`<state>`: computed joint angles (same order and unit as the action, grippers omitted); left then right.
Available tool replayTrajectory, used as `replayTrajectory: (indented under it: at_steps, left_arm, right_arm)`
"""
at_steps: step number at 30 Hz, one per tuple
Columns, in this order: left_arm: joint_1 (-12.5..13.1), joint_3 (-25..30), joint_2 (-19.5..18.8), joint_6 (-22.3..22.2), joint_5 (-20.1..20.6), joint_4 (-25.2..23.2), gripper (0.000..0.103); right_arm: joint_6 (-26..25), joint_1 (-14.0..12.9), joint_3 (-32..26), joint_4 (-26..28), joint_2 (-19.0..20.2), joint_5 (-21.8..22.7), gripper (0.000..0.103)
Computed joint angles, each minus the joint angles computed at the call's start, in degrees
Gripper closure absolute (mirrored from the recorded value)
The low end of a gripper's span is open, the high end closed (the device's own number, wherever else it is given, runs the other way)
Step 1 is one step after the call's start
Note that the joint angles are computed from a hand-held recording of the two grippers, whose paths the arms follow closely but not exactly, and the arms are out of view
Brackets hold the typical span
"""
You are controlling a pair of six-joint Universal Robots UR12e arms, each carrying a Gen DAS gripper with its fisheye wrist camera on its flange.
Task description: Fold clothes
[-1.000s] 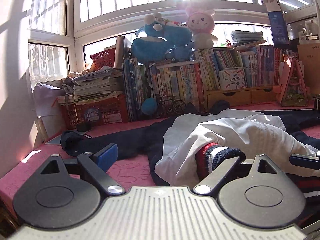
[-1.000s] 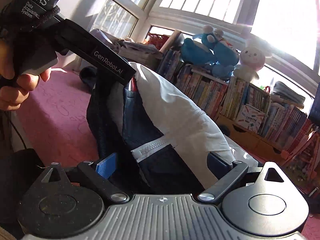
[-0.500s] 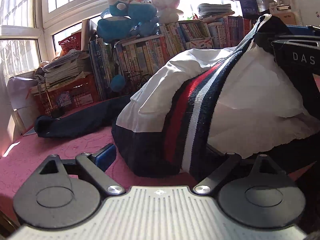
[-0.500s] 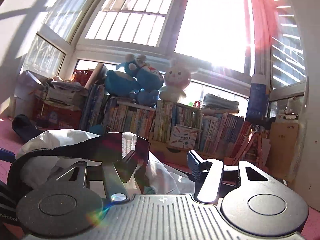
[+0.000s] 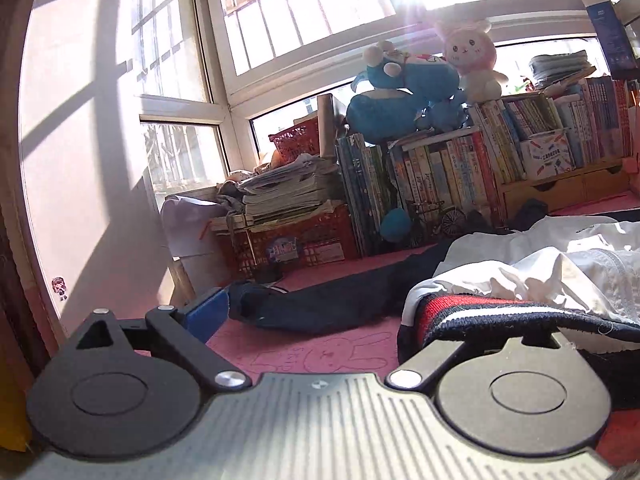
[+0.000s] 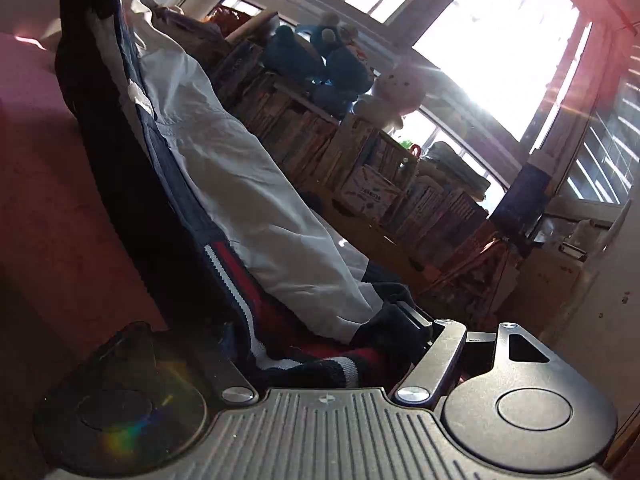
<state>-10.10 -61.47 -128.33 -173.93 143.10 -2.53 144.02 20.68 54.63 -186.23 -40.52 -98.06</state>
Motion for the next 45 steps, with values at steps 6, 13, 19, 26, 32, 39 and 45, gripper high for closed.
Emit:
replayTrajectory:
  at_steps: [6, 13, 19, 26, 32, 39, 45]
  left_arm:
    - [1.72, -9.92, 8.21, -9.63, -10.83, -3.12, 0.000]
    - [1.14, -15.26, 10.08, -6.62, -14.36, -16.13, 0.000]
    - [1.31, -16.62, 10.04, -0.89, -17.81, -17.54, 0.000]
    - [1.11, -16.57, 9.28, 4.93, -20.76, -16.76, 0.000]
    - [0.43, -15.04, 7.14, 11.51, -19.52, -13.54, 0.000]
    - [1.84, -19.64, 11.23, 19.86, -30.28, -12.15, 0.000]
    - [4.87, -19.39, 13.75, 7.48, -40.88, -16.01, 0.000]
  right_arm:
    - [23.67, -3.43, -0.64, 6.01, -4.73, -1.94, 0.016]
    - [12.87, -3.40, 6.65, 12.64, -7.17, -2.98, 0.018]
    - [5.32, -3.78, 8.73, 9.36, -6.94, -0.90, 0.008]
    - [6.22, -5.76, 9.07, 12.54, -7.17, 5.29, 0.005]
    - [3.68, -6.44, 8.84, 12.04, -6.93, 10.94, 0.004]
    - [-6.22, -9.41, 10.02, 31.78, -13.17, 24.44, 0.002]
    - [-4.09, -10.18, 4.03, 39.37, -12.68, 31.66, 0.002]
